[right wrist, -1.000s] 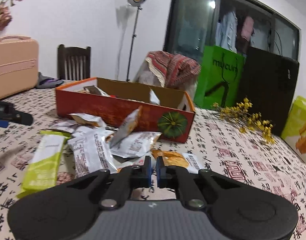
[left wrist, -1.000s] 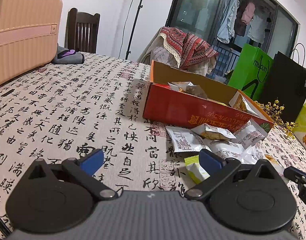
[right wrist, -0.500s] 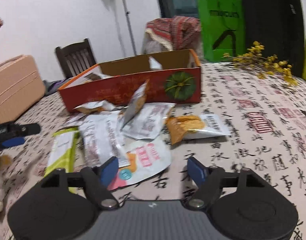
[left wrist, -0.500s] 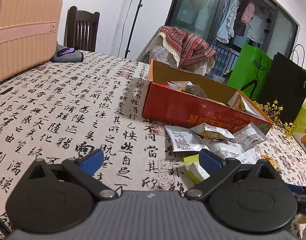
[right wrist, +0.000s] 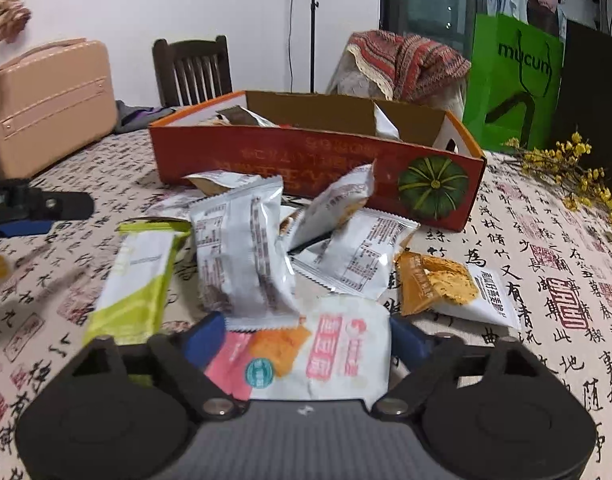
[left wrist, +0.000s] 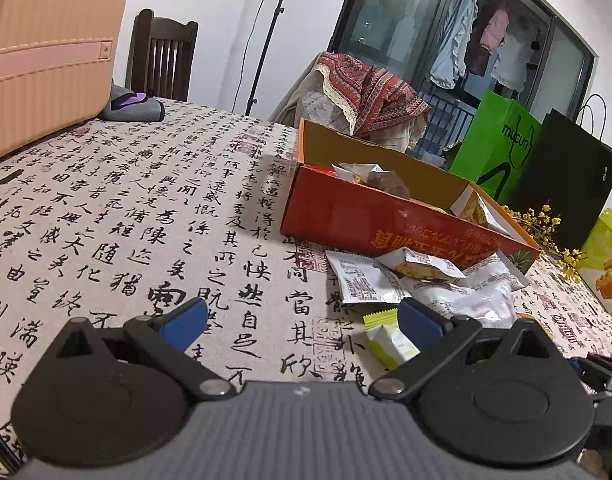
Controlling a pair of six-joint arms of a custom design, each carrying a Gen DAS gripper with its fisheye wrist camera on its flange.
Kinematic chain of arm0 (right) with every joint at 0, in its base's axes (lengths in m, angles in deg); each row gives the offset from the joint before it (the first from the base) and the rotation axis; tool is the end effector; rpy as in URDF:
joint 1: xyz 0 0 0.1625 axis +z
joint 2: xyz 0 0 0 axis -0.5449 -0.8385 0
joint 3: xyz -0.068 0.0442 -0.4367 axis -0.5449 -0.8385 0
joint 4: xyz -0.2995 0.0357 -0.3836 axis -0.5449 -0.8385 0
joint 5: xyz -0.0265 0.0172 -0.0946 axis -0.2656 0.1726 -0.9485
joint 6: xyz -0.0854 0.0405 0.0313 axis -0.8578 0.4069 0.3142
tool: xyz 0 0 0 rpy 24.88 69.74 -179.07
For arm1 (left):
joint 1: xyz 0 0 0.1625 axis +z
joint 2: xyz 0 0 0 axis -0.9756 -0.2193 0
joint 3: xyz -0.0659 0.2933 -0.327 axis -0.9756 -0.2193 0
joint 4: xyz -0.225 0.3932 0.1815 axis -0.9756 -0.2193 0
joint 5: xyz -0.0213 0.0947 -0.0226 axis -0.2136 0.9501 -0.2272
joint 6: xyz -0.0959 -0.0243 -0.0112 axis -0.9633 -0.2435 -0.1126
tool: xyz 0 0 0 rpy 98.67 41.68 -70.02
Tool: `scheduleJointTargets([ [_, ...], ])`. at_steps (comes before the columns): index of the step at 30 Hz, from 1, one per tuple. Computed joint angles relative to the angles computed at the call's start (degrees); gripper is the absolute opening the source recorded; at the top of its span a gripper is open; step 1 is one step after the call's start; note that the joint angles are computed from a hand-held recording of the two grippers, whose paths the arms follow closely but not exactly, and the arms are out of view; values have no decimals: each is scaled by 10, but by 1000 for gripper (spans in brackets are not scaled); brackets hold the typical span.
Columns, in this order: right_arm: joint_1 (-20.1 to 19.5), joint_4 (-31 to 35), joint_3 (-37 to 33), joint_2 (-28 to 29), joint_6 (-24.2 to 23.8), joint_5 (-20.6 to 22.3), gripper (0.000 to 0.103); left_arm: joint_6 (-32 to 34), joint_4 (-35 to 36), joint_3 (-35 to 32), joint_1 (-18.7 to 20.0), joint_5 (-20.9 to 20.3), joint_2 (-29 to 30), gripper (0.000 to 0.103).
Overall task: Organize snacks
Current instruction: 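Grasp a white stick packet with the right gripper while the left grasps the green-white bar, then carry the stick packet and green-white bar over the box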
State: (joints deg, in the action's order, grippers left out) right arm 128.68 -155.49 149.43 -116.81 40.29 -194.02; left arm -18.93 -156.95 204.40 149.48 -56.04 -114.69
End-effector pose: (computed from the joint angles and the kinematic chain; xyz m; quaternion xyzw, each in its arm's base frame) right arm 0.1469 -0.4970 -0.0172 0.2587 -0.8510 0.3614 0.2798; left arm 0.0216 -0.5167 0.1690 0.1480 0.8594 -0.4455 0.2025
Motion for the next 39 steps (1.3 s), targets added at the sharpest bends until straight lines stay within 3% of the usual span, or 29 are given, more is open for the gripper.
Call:
scheduleJointTargets([
  [5, 1, -35, 24, 3, -17, 21, 30, 0, 0, 0, -1, 0, 0, 103],
  [8, 8, -61, 27, 11, -17, 11, 15, 0, -6, 0, -2, 7, 3, 103],
  [10, 6, -77, 33, 9, -5, 14, 11, 2, -9, 1, -7, 15, 3, 103],
  [17, -5, -135, 52, -2, 11, 26, 10, -11, 34, 27, -51, 30, -15, 103],
  [26, -14, -196, 71, 0, 7, 37, 10, -68, 66, 29, -123, 123, 43, 103],
  [29, -22, -208, 79, -2, 9, 47, 10, -67, 72, 26, -132, 131, 62, 103],
  [35, -42, -219, 97, -5, 18, 71, 10, -92, 84, 12, -146, 211, 101, 103],
  [39, -51, -228, 105, -6, 23, 82, 10, -87, 71, 12, -141, 221, 106, 103],
])
